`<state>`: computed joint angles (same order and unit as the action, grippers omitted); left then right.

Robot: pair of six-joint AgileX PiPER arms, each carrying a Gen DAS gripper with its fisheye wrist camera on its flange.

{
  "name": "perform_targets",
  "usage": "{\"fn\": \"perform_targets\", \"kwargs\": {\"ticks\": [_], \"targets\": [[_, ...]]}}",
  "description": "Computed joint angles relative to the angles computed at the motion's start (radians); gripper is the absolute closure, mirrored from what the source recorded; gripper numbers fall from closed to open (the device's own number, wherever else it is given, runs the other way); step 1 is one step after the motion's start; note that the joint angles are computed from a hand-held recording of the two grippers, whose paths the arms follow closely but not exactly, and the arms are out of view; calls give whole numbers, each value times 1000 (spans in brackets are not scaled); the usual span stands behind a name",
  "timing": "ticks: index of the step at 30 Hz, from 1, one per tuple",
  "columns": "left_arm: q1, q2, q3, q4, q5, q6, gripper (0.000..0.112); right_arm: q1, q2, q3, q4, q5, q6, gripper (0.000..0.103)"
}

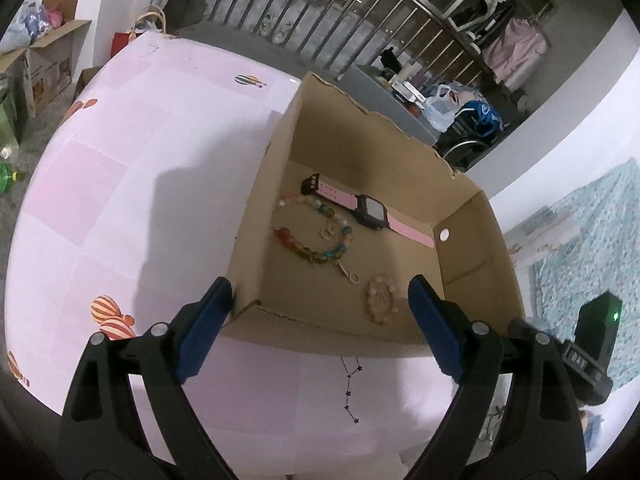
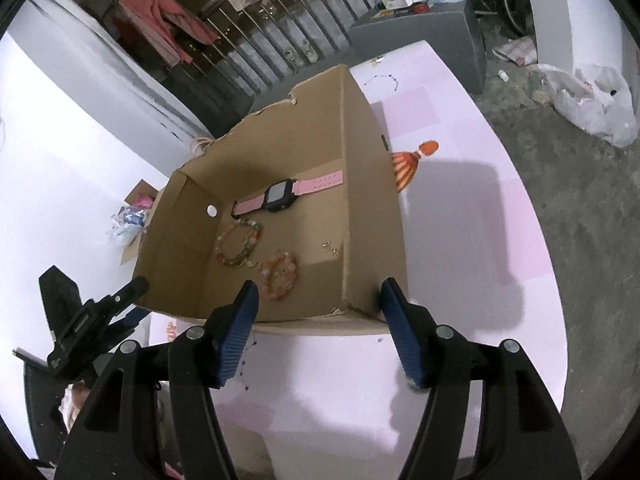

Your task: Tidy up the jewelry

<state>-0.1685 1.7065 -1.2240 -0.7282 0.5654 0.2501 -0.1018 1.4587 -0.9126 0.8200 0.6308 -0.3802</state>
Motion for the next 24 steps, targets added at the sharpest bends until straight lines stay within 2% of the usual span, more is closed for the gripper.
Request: {"fn": "perform_targets", "kwargs": {"ticks": [16,24], "targets": [[-4,-10,-9,21,7,-26,27,23,-15,-1,-82,-11,92,40],[-27,-30,27,61,-39,-36,27,28,-30,22,-92,-40,85,39]]}}
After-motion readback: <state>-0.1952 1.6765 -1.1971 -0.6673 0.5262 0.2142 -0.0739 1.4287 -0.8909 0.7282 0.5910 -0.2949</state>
